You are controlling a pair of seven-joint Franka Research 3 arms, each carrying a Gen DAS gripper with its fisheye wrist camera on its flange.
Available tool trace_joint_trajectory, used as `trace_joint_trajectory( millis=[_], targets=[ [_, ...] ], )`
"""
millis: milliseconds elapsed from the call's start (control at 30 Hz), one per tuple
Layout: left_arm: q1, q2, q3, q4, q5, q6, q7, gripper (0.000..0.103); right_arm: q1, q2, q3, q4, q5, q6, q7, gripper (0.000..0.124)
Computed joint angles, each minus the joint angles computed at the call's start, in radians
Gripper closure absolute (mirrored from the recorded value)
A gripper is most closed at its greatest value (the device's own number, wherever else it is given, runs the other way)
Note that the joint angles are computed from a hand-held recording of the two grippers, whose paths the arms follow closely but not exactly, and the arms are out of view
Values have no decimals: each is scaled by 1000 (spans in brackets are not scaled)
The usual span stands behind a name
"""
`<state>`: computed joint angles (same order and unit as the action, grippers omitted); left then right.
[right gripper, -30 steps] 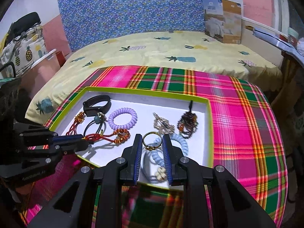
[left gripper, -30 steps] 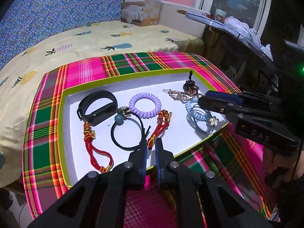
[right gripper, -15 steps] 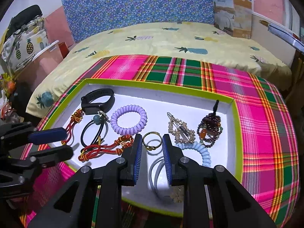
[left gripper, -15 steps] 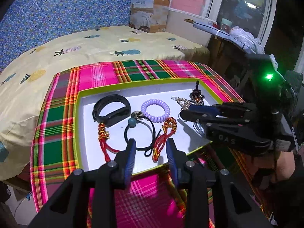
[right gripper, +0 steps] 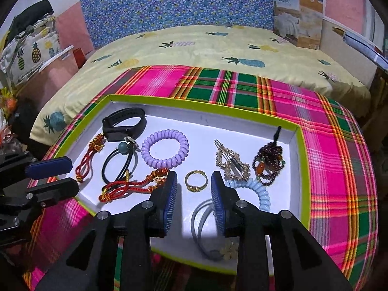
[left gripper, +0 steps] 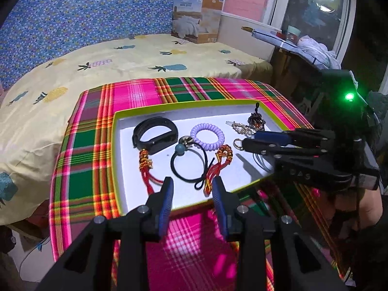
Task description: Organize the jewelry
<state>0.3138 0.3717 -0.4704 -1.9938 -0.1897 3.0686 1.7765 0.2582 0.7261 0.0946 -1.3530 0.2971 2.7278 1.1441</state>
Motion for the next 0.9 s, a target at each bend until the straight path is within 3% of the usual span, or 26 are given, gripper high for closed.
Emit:
trace_joint_trajectory(
  millis=[400, 500, 667, 733, 800, 900],
  targets=[
    [-87, -145, 97, -181, 55, 88, -165, 69, -14, -293, 24, -429, 70, 194, -21, 94],
    [-146, -180, 157, -223, 106, 99, -238, 69, -11, -354, 25, -516, 85, 228, -18, 94],
    [-200, -232, 209, -286, 174, 116, -328, 69, -18, -428, 41, -622, 116, 276, -36, 94],
    [-253, -250, 264, -306, 231, 119, -385, 69, -13, -452, 42, -655, 123, 293, -38, 94],
    [-261, -263, 269, -321, 254, 118, -406, 69, -16, -473, 50, -683, 141, 308, -46, 94],
    [-342, -281, 363, -339, 368, 121, -515, 69, -22, -502, 64, -720, 172, 325, -66, 94]
  ],
)
